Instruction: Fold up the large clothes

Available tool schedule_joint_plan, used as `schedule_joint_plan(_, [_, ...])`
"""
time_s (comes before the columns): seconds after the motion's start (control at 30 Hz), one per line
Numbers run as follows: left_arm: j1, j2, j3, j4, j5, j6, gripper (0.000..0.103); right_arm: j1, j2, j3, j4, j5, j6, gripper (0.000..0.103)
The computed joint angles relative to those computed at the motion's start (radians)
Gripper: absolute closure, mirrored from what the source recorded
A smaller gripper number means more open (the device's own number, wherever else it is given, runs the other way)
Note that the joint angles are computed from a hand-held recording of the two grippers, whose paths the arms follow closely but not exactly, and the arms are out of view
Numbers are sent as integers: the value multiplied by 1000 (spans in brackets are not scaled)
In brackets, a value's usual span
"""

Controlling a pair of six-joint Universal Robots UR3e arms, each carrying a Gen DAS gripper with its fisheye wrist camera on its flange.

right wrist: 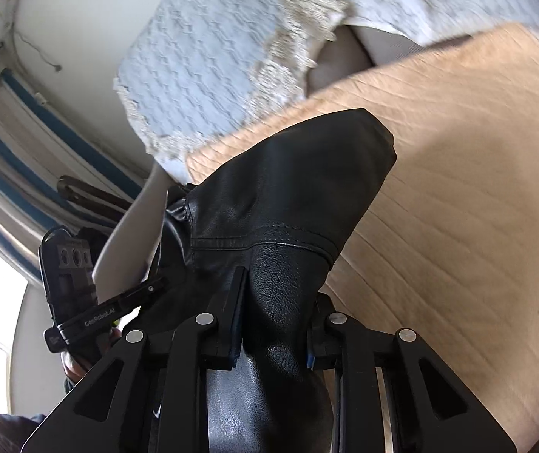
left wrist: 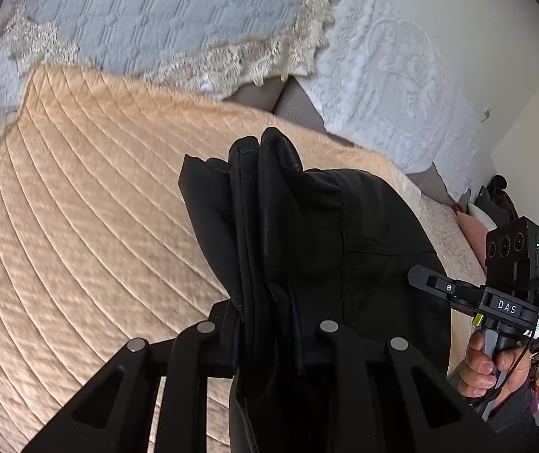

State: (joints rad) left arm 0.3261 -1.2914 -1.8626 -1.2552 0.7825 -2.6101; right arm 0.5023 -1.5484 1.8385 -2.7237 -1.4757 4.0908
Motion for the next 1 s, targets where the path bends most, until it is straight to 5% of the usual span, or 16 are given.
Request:
schedule_joint_plan(0.33, [-3,-371,373,118,47,-78,82,-132,364,-348,-16,139,-123,78])
schedule_joint_plan(0.43, [-21,-519,489,165,73,-117,81,-161,483,-451,11,164,-137,68])
schedule_joint_plan(0.53, [-64,-687,606,183,193,-168,77,-161,577,-562,178,115,-141,63])
schedule_joint_plan(0.6, [-82,-736,610,216,308,-198,77,-154,558,-506,142,107,-145,63])
schedule_joint_plan(0.73, [23,-550,336,332,214,-128,75,-81,458,-426,131,8,-162,63])
schedule_joint_plan(0.9, [161,-216,42,309,48,19,76,22,424,-450,190,-68,-175,63])
schedule_joint_plan(1.0, [117,-180,-38,398,126,23,76,57,490,-538,274,-88,-181,63])
